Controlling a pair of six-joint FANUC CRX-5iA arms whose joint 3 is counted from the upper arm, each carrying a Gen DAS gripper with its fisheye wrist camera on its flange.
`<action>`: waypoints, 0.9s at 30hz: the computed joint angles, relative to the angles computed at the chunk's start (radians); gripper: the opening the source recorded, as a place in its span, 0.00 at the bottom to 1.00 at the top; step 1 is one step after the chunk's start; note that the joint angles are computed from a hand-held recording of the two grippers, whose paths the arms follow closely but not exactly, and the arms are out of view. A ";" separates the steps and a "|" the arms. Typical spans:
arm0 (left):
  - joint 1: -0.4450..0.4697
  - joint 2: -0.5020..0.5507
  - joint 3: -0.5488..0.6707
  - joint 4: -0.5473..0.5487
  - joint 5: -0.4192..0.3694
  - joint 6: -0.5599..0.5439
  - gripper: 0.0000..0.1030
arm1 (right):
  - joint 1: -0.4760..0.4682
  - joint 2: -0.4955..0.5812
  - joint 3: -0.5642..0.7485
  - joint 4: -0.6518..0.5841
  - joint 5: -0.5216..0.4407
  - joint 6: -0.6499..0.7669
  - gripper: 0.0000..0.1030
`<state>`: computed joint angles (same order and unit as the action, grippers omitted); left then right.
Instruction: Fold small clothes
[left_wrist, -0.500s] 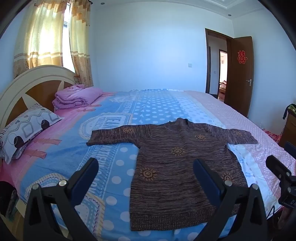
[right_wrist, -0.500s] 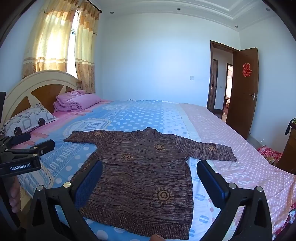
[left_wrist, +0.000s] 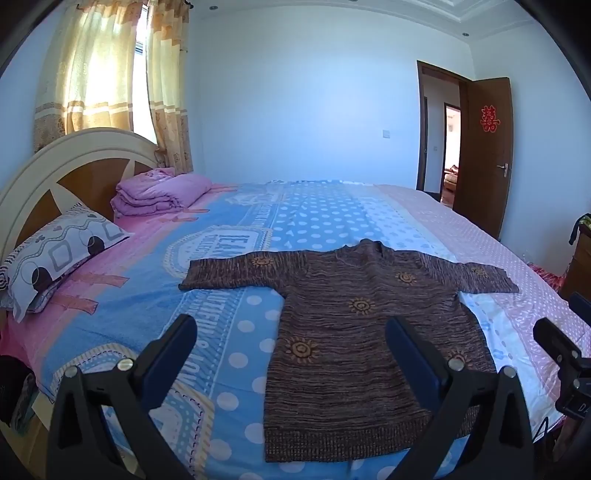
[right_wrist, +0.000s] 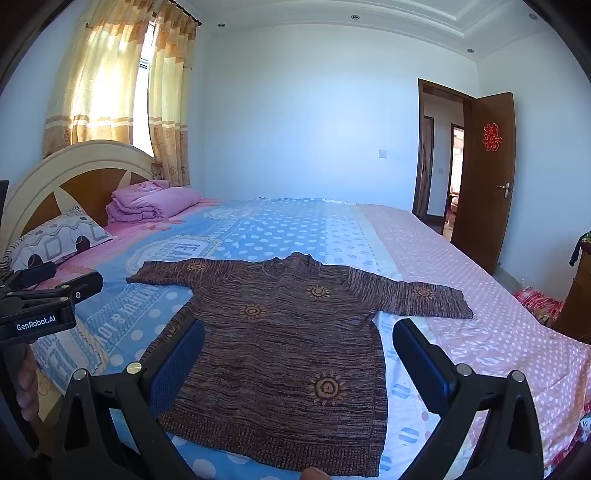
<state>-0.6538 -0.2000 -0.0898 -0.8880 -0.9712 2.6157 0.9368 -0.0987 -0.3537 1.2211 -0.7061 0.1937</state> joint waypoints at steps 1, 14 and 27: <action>0.001 -0.001 -0.001 0.000 0.000 0.000 1.00 | -0.013 0.002 0.001 -0.008 0.013 0.007 0.99; -0.001 -0.003 0.000 -0.010 -0.006 0.014 1.00 | -0.012 0.004 -0.003 -0.020 0.021 0.019 0.99; 0.004 -0.006 -0.001 -0.009 -0.007 0.016 1.00 | -0.016 0.001 -0.008 -0.015 0.028 0.017 0.99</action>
